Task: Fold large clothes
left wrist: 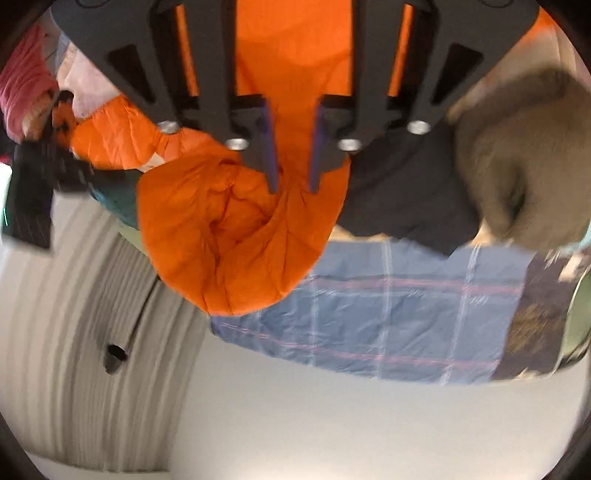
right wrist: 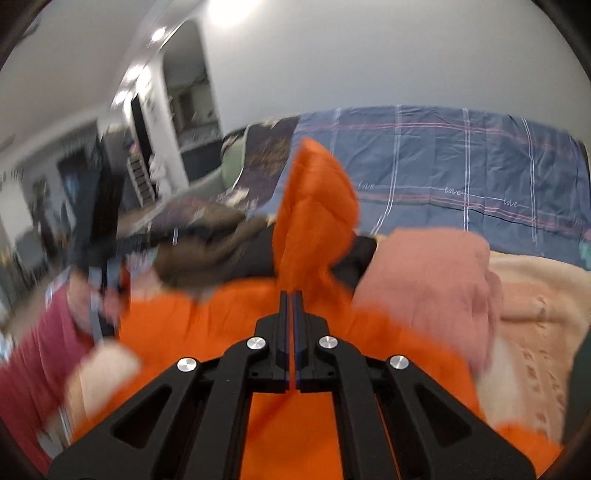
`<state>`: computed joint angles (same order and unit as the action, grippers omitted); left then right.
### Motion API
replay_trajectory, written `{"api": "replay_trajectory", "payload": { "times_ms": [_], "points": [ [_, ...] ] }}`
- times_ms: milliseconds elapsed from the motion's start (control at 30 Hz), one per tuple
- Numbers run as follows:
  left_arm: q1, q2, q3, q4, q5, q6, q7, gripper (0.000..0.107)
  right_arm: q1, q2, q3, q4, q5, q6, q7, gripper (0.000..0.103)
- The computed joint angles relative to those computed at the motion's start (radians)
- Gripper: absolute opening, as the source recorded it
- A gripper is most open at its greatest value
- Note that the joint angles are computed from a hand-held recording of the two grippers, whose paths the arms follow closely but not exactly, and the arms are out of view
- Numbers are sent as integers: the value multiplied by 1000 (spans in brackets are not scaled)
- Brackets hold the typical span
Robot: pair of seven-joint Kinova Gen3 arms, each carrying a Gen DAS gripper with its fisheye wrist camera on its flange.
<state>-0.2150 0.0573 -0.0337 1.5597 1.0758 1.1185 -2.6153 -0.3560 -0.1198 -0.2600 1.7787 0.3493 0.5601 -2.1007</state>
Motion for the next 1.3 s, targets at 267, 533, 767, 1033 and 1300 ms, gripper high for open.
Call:
{"api": "replay_trajectory", "payload": {
  "times_ms": [267,533,767,1033,1300],
  "points": [
    [-34,-87,-73,143,41,33,-6,43,228,-36,-356,119,145,173,-325,1],
    [143,-74,-45,179,-146,-26,50,42,158,5,-317,93,227,149,-573,12],
    [356,54,2,231,-394,-285,277,40,49,241,-146,54,226,70,-616,18],
    [120,-114,-24,328,-256,-156,133,59,-16,250,-126,112,381,98,-800,16],
    [-169,-251,-357,449,-345,-54,143,61,-92,255,-227,36,550,214,-844,41]
  ]
}}
